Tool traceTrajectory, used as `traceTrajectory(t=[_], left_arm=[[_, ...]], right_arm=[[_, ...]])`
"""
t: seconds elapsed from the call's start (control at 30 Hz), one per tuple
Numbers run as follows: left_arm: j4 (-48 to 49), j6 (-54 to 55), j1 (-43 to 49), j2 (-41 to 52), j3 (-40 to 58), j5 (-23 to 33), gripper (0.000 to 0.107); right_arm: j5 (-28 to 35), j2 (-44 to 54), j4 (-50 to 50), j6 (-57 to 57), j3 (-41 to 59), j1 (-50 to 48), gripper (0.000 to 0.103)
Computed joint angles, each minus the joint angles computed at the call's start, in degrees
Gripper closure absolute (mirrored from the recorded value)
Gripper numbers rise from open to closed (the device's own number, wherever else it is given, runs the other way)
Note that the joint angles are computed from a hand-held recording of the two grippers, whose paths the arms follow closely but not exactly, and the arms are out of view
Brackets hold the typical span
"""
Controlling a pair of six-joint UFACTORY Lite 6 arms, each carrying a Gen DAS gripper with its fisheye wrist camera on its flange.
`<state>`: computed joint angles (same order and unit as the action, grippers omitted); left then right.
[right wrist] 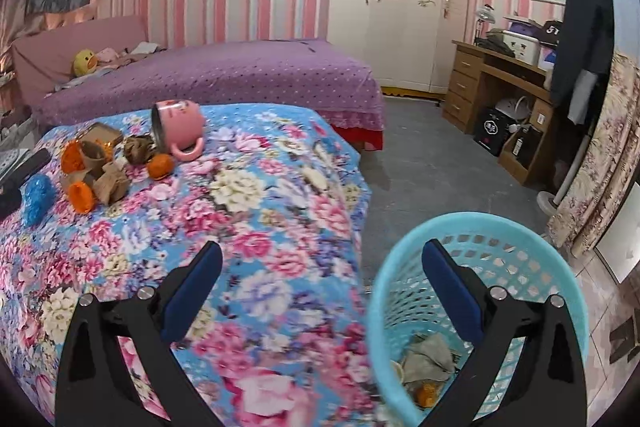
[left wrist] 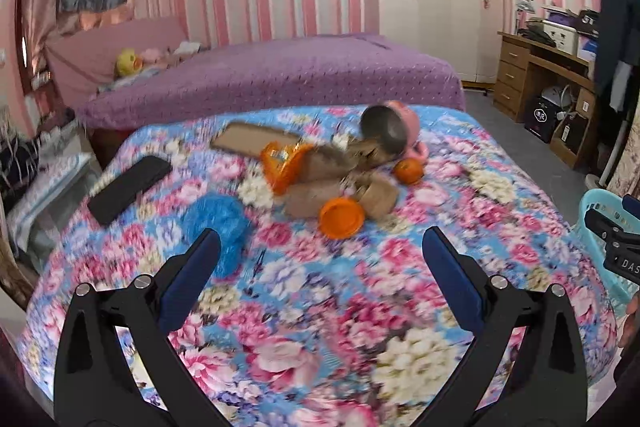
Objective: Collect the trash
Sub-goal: 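Move both open tools back over the trash on the bed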
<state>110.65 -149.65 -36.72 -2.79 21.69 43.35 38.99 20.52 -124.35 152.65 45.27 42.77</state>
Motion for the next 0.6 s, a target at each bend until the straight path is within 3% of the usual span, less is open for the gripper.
traceTrajectory(t=[0.13,0.6], left_arm=[[10.3,-7.9,7.3,0.3,-2.0,-4.9,0.009],[24.3,-15.8,21.4,-3.1,-7.1,-7.0,0.009]], right_arm=[[-0.4,3.4,2.8,-2.1,4.2,2.0,0.005],[-1.9,13.1,9.8,-9.9,17.9,6.1,0.005]])
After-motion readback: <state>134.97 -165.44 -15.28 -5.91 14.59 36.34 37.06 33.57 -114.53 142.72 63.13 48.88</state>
